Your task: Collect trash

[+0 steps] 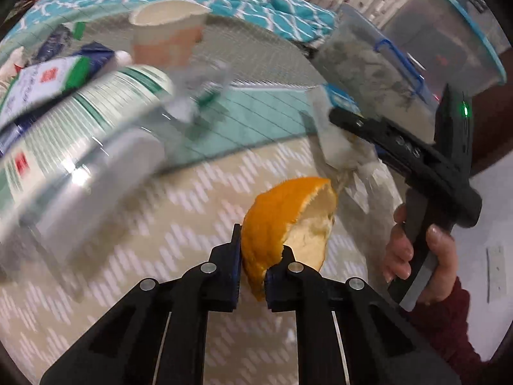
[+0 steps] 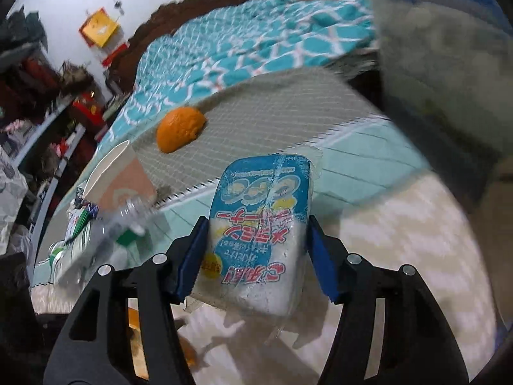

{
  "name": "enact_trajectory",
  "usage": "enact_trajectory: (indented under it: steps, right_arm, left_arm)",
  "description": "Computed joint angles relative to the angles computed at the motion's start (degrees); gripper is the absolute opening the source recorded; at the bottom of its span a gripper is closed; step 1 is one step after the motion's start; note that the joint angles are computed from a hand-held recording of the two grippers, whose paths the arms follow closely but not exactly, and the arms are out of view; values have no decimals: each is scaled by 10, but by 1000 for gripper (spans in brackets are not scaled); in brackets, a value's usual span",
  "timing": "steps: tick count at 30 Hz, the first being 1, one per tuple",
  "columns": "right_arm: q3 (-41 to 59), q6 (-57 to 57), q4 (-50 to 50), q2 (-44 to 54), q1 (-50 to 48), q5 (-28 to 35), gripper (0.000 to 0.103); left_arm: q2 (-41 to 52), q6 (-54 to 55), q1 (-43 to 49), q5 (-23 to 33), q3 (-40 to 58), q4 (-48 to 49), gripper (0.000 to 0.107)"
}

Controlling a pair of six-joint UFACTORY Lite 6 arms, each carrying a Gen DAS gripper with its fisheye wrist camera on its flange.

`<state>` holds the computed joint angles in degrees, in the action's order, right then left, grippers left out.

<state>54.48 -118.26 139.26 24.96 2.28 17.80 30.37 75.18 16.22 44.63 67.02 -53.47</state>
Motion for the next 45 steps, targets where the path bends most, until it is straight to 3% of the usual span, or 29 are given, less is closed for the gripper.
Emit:
enact_trajectory:
  steps: [4, 9, 16, 19, 22, 24, 25, 26, 27, 32, 35, 38, 40, 42, 45]
  right_arm:
    - [-173, -45, 5, -109, -99, 84, 62]
    - [-269, -35, -88, -193, -259, 141, 62]
    - [-206, 8, -246, -118, -497, 197, 62]
    - [-153, 40, -298, -58, -551, 206, 63]
    - [-116, 60, -325, -16, -581, 211, 71]
    - [-113, 62, -321, -8, -606, 225, 80]
    - [-114, 65, -313, -10, -610, 230, 81]
    - [-121, 63, -308, -17, -629, 243, 81]
    - [-125, 60, -301, -24, -636, 246, 81]
    - [-183, 36, -279, -91, -657, 273, 81]
    - [-259, -3, -240, -192, -626, 276, 80]
    - [-351, -38, -189, -336, -554, 272, 84]
    - [-399, -46, -159, -421, -507, 274, 100]
    - [-463, -58, -85, -509, -440, 292, 100]
    - [-434, 58, -120, -495, -370, 268, 100]
  left_arm:
    - [-33, 11, -33, 5, -56, -14, 10]
    - [-33, -38, -137, -24, -46, -15, 10]
    - [37, -189, -323, -53, 91, 21, 10]
    - [103, -280, -399, -54, 213, 66, 10]
    - [176, -365, -446, -38, 342, 111, 11]
    - [230, -426, -474, -22, 434, 139, 23]
    - [244, -444, -485, -25, 458, 145, 41]
    - [241, -446, -491, -33, 458, 146, 51]
    - [240, -451, -500, -45, 460, 148, 53]
    - [148, -354, -491, -86, 329, 84, 57]
    - [75, -278, -464, -100, 224, 43, 57]
    - [-20, -191, -420, -121, 91, 7, 57]
    - [-70, -145, -394, -138, 20, -10, 57]
    - [-141, -82, -347, -155, -72, -27, 58]
    - [-223, 0, -256, -151, -168, -41, 59]
